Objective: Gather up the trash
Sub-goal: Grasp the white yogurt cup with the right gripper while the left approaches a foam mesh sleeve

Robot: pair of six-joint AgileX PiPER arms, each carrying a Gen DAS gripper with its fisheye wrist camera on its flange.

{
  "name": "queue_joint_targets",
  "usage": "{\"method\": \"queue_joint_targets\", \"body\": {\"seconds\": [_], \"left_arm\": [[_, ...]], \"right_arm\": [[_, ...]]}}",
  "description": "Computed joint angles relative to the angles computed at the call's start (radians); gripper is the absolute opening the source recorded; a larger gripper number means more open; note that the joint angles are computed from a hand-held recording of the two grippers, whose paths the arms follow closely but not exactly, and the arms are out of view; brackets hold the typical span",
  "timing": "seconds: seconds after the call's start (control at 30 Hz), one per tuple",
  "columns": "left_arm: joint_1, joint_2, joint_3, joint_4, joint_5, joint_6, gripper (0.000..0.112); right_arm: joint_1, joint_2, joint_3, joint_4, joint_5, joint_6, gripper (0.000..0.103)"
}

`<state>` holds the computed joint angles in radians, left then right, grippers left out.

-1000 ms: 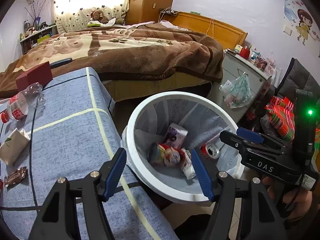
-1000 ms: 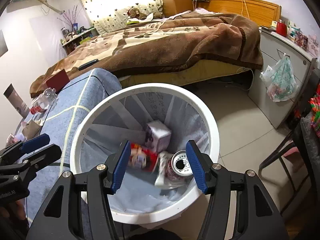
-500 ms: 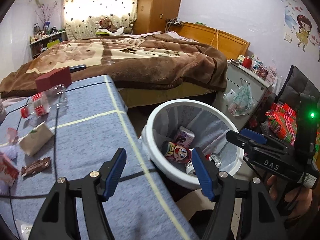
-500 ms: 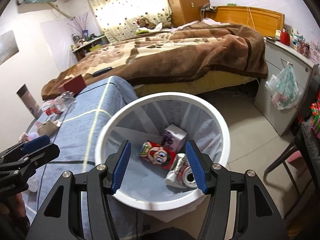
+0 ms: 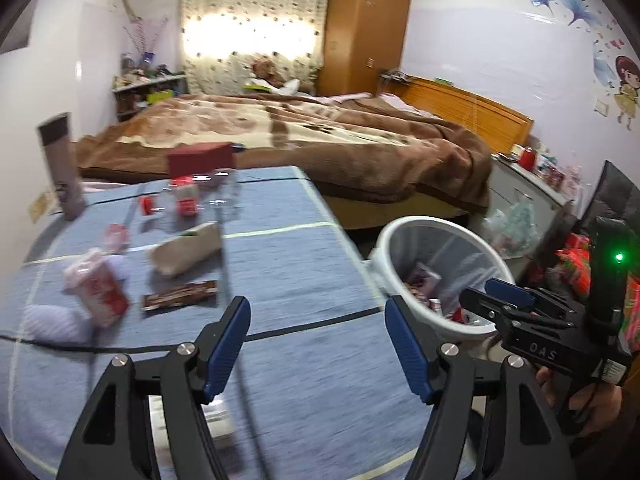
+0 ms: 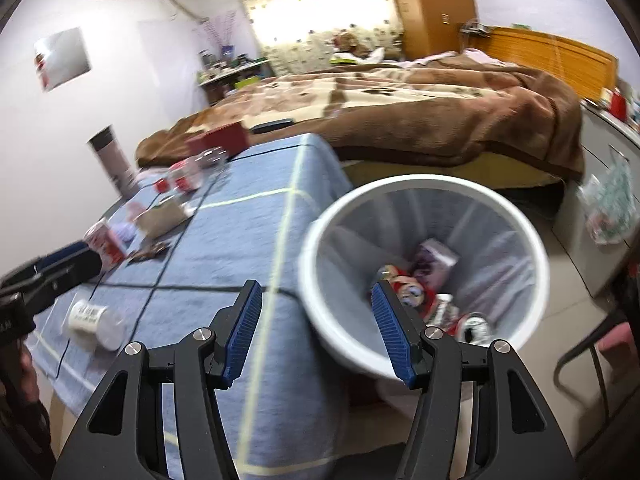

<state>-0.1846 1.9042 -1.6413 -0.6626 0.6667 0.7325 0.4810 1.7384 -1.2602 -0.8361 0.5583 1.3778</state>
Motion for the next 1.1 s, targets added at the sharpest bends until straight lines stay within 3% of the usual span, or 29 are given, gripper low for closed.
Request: {"method": "queue_joint_targets", "body": {"seconds": [0.23,0.57,0.77,0.9,1.1], "left_arm": [[0.130,-0.039,0.080,-0.071,0.010,0.095,0.073],[0.309,-0.035,0.119,-0.119,0.022,0.158,0.075],[0.372,0.034,0.051,-0.080,0.049,0.114,0.075],[0.393,0.097,-0.023,-0.045,0.082,0.073,0.075],[0.412,0.209,-0.192,0.007,0.143,-0.028,0.076]], "right_arm": [[0.062,0.049,-0.056,0.000,-0.067,-0.033,0.059],[0.137,0.197,-0.251,0.236,-0.122,-0.386,0.059],[0.158,0.259,-0.337,0.408,-0.169,-0.652,0.059],[0.184,0.317,-0.427,0.419,-0.122,-0.763,0.059],[0.180,0.361,-0.506,0.565,-0.104,-0.981,0.059]]}}
